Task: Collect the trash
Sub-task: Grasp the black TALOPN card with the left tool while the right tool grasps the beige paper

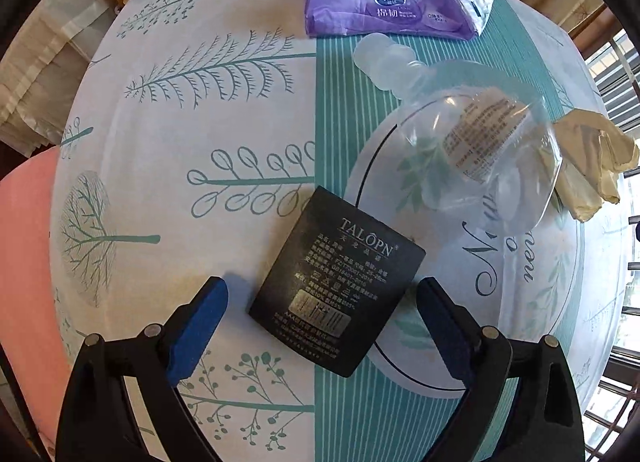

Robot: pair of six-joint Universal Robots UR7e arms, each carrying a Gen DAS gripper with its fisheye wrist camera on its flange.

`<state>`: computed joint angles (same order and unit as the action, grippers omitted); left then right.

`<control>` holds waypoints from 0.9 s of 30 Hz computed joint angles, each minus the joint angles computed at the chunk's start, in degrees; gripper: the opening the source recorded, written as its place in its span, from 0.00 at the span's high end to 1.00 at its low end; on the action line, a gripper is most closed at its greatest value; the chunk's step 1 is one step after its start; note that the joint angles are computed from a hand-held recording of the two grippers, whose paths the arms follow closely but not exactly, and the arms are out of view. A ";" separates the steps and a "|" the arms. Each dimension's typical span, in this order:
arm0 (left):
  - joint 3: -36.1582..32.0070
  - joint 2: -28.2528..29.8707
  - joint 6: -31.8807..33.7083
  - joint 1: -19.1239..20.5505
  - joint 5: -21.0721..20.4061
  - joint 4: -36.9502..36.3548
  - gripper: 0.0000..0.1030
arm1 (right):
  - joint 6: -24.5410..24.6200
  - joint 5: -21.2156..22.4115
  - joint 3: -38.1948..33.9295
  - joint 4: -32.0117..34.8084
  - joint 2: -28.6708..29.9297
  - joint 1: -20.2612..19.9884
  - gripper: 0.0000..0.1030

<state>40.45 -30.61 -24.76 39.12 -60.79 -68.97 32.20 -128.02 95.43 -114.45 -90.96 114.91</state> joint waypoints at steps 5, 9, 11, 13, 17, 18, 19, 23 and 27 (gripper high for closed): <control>0.17 -0.46 -0.39 -0.30 1.24 -1.99 0.40 | 0.08 0.25 -0.64 -0.79 0.68 -0.62 0.33; 2.20 -1.33 -2.31 -1.07 2.81 -3.38 0.45 | 1.06 -0.24 -2.37 -0.98 2.32 -1.07 0.27; 3.57 -1.98 -3.37 -1.46 3.14 -4.16 0.50 | 2.39 0.12 -3.02 -2.07 2.84 -1.72 0.24; 4.31 -2.27 -4.59 -1.75 2.77 -4.45 0.51 | 3.88 1.54 -3.64 -3.65 3.18 -2.90 0.23; 7.10 -3.87 -6.89 -1.99 1.53 -6.75 0.52 | 5.90 4.19 -5.24 -4.24 4.47 -5.67 0.22; 7.91 -4.51 -7.59 -1.94 1.21 -7.50 0.53 | 6.17 4.57 -5.42 -4.30 4.80 -6.26 0.22; 8.93 -5.33 -8.26 -1.84 0.79 -8.46 0.54 | 6.39 4.97 -5.54 -4.34 5.11 -6.82 0.22; 12.49 -8.27 -10.72 -1.54 -0.56 -11.79 0.56 | 8.34 7.15 -5.19 -3.58 5.83 -8.96 0.22; 15.29 -11.09 -11.94 -1.51 -1.21 -13.14 0.57 | 9.06 8.02 -3.40 -4.92 5.68 -9.24 0.30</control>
